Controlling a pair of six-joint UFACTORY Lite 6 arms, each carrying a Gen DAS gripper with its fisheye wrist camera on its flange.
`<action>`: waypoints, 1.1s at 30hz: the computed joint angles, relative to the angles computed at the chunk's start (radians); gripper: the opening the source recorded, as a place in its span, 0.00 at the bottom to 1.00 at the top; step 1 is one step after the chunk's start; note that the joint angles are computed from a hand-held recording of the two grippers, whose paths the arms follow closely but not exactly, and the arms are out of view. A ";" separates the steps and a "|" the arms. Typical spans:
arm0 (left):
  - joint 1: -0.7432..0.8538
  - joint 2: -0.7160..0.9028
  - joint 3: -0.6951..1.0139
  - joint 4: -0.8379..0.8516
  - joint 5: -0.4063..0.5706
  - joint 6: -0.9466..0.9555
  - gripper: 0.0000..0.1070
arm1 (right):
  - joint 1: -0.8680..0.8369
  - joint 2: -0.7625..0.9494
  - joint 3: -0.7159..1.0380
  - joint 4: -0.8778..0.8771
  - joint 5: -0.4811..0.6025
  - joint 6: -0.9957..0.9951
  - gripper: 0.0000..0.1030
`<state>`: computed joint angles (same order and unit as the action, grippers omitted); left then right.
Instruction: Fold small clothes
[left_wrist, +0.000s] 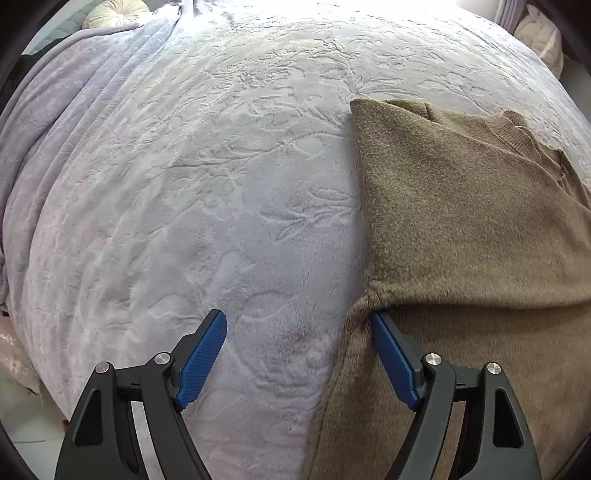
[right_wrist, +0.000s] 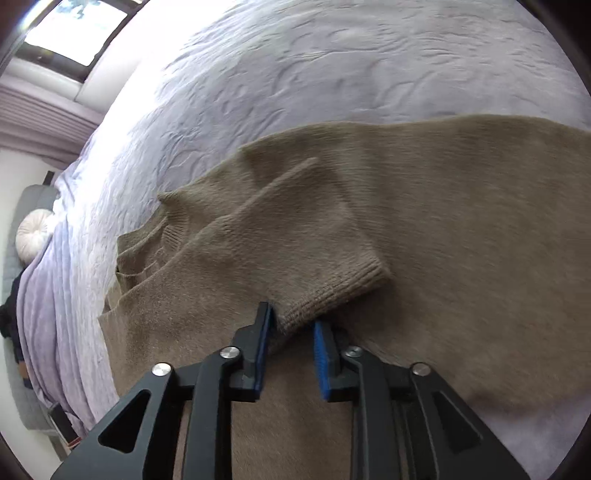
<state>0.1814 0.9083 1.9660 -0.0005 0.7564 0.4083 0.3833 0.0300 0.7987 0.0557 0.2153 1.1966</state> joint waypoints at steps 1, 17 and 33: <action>-0.001 -0.026 -0.022 0.013 -0.006 0.000 0.76 | 0.008 -0.063 -0.036 -0.066 0.042 0.075 0.31; -0.161 0.158 0.243 0.087 0.068 -0.087 0.76 | -0.006 -0.074 0.013 0.012 0.110 -0.048 0.32; -0.259 -0.284 -0.295 0.092 0.075 -0.008 0.76 | 0.433 -1.088 -0.543 -0.317 0.457 0.753 0.43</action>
